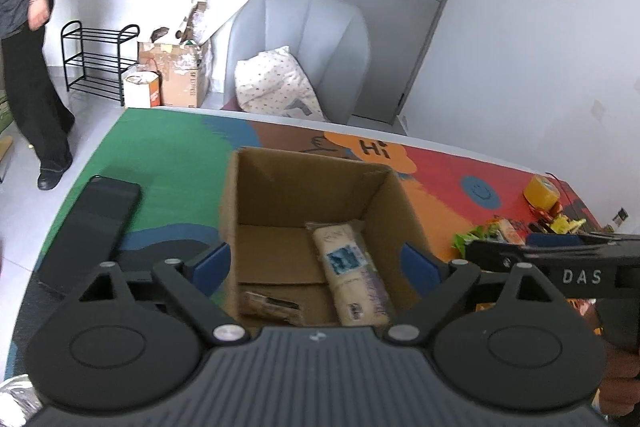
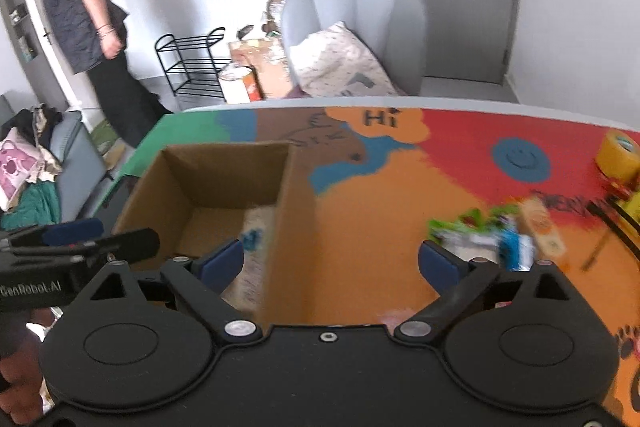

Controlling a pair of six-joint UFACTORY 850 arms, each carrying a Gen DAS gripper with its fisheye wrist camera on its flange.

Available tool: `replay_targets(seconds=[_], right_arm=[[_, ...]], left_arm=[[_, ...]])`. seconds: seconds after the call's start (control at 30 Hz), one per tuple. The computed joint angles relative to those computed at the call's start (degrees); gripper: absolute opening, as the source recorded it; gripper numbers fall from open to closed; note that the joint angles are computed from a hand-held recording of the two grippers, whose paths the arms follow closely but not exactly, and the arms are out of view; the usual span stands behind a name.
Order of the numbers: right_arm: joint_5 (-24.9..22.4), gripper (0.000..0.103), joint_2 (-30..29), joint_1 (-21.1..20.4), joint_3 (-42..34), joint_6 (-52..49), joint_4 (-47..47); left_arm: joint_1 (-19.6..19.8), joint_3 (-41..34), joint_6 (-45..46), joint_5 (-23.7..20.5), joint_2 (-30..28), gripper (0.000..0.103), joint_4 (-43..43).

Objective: Organize snacks
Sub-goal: 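Carry both snacks over the cardboard box and release them inside, then return both open tools to the snack pile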

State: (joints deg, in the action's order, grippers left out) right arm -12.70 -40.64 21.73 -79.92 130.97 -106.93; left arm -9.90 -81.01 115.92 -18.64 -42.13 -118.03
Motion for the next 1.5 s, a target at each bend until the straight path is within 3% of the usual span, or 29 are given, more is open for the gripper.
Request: replay_targets(seconds=[0.57,0.8,1.3,1.5], right_arm=[[-5.64,0.099,5.34,-3.09,12.13,14.91,-7.63],[-6.1,0.1,7.54,-4.6,16.78,24.57,-15.35],[-10.55,0.1,10.76,-6.61,24.78,38.99,-24.98],[-10.61,0.096,11.08,-7.31,27.02,48.3,-33.47]], left_arm=[[-4.67,0.72,1.8,-0.51,0.27,0.092,0.68],[-6.48,0.7,2.1,-0.22,0.44,0.092,1.23],[-10.61,-0.93,-3.96,-1.13,-0.94,0.093,9.82],[-11.83,-1.41,-5.8,-1.56,-1.66,0.091,12.48]])
